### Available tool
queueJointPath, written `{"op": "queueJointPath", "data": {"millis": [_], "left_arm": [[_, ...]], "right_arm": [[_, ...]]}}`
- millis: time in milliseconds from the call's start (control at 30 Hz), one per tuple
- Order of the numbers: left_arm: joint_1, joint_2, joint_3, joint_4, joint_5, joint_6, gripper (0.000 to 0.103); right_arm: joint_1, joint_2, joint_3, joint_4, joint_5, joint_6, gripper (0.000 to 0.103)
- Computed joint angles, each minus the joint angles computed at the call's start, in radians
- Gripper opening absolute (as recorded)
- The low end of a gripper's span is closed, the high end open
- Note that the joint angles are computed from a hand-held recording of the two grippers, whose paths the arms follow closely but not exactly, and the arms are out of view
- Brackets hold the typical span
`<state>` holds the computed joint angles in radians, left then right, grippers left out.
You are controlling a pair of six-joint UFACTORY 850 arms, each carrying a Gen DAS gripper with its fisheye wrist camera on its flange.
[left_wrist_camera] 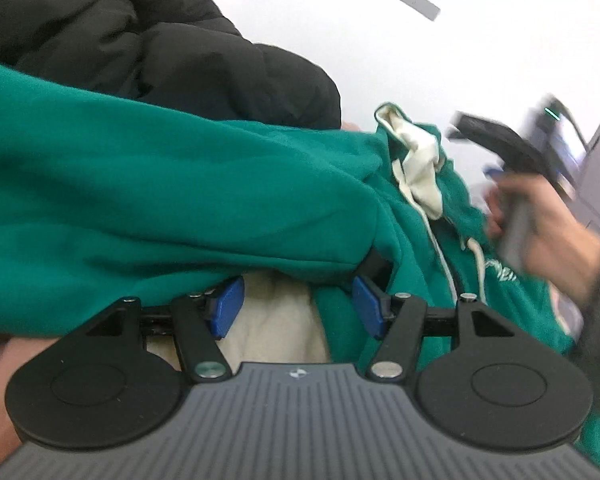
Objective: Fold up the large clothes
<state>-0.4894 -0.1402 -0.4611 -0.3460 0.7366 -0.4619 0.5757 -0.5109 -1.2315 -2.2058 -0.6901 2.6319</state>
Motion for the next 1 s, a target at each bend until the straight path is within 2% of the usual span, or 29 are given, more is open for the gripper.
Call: {"op": "queueJointPath", "data": {"millis": [67,167,233,400,533,600,767,867,1000], "left_arm": [[-0.014,0.049,0.023,-0.040,-0.027,0.017,0.066],[-0.089,0.136,0.050,-0.246,-0.065,0.256,0.066],[-0.137,0.200,0.081,-0.322,-0.078,0.348,0.066],[-0.288,0.331,0.152,-0.524,-0.118,0.487,0.066],[-0.430,0.401,0.164,-0.786,-0.082,0.713,0.066],[-0.480,0.430,0.164,-0.872,-0.065,0.768,0.066],[-0.607,0.451,0.167,-1.047,0.014,0.838,0.066],[-0.647,0.456,0.175,-1.115,0.013,0.849,0.066],[-0.658,0.450,0.178,-1.153,-0.003,0.845,0.066]], "right_arm": [[0.023,0.101,0.130,-0.046,-0.019,0.063,0.087],[0.080,0.268,0.328,-0.014,-0.052,0.032,0.087],[0.115,0.364,0.427,0.015,-0.063,-0.012,0.087],[0.249,0.669,0.703,0.214,-0.051,-0.169,0.087],[0.353,0.861,0.839,0.422,-0.029,-0.208,0.087],[0.401,0.909,0.871,0.492,-0.031,-0.259,0.087],[0.517,0.989,0.937,0.550,-0.028,-0.268,0.087],[0.582,1.021,0.963,0.613,-0.045,-0.252,0.087],[0.612,1.066,1.000,0.656,0.002,-0.198,0.087]]}}
